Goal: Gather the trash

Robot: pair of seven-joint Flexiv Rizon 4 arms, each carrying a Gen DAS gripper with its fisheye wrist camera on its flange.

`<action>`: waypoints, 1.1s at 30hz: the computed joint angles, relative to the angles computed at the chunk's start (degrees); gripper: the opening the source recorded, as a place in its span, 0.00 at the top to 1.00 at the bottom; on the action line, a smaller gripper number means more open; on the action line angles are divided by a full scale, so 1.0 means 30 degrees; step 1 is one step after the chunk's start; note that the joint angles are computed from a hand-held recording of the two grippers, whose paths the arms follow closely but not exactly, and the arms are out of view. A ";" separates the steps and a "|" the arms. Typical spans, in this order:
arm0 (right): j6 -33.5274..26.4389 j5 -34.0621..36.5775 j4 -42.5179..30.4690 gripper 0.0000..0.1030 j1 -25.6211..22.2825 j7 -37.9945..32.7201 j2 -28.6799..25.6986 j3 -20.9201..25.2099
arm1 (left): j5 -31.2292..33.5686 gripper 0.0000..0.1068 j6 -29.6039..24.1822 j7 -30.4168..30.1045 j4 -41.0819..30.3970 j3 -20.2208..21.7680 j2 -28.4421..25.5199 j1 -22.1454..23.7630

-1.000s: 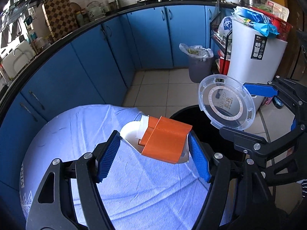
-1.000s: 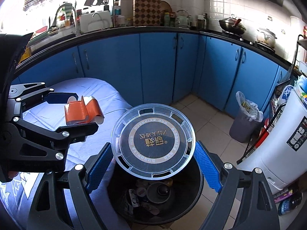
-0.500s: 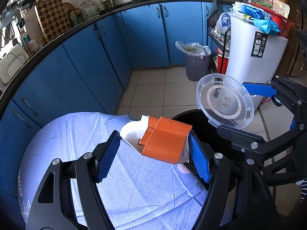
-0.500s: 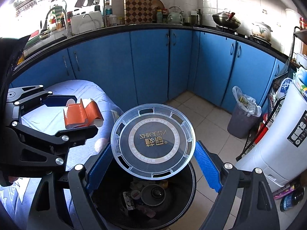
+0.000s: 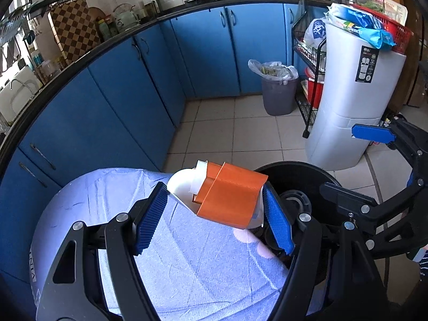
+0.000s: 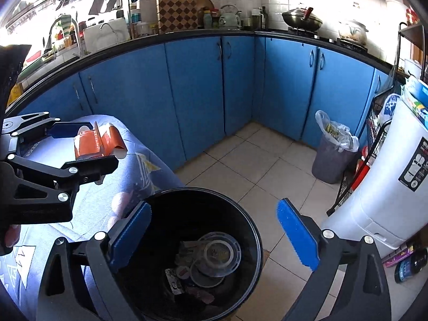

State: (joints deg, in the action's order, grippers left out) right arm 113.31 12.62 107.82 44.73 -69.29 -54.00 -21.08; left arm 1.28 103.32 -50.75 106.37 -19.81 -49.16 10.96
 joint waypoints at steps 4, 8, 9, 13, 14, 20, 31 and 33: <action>-0.0040 0.0195 0.0103 0.10 0.0042 0.0101 0.0010 -0.0146 | 0.0094 0.31 0.0018 0.0067 -0.0089 -0.0098 -0.0017 -0.0153; -0.0036 0.0415 0.0251 0.10 0.0209 0.0235 -0.0048 -0.0461 | 0.0055 0.30 0.0066 0.0062 -0.0323 -0.0046 -0.0015 -0.0465; 0.0051 0.0374 0.0289 0.10 0.0082 0.0249 -0.0005 -0.0329 | 0.0017 0.28 -0.0016 0.0048 -0.0390 -0.0055 -0.0012 -0.0504; 0.0118 0.0458 0.0371 0.10 0.0054 0.0250 -0.0033 -0.0318 | -0.0243 0.07 0.0234 -0.0336 -0.0446 -0.0026 0.0001 -0.0593; 0.0120 0.0456 0.0373 0.10 0.0036 0.0250 -0.0035 -0.0295 | -0.0227 0.07 0.0230 -0.0397 -0.0463 -0.0054 -0.0016 -0.0541; 0.0120 0.0597 0.0367 0.10 0.0227 0.0270 -0.0124 -0.0435 | -0.0876 0.07 -0.0858 -0.0562 -0.0752 0.0612 -0.0054 -0.0880; 0.0115 0.0527 0.0448 0.10 0.0097 0.0210 -0.0013 -0.0236 | -0.0426 0.07 -0.0386 -0.0281 -0.0301 -0.0965 -0.0350 0.0792; 0.0105 0.0562 0.0476 0.10 0.0148 0.0240 -0.0006 -0.0279 | -0.0402 0.07 -0.0216 -0.0333 -0.0270 -0.0502 -0.0242 0.0425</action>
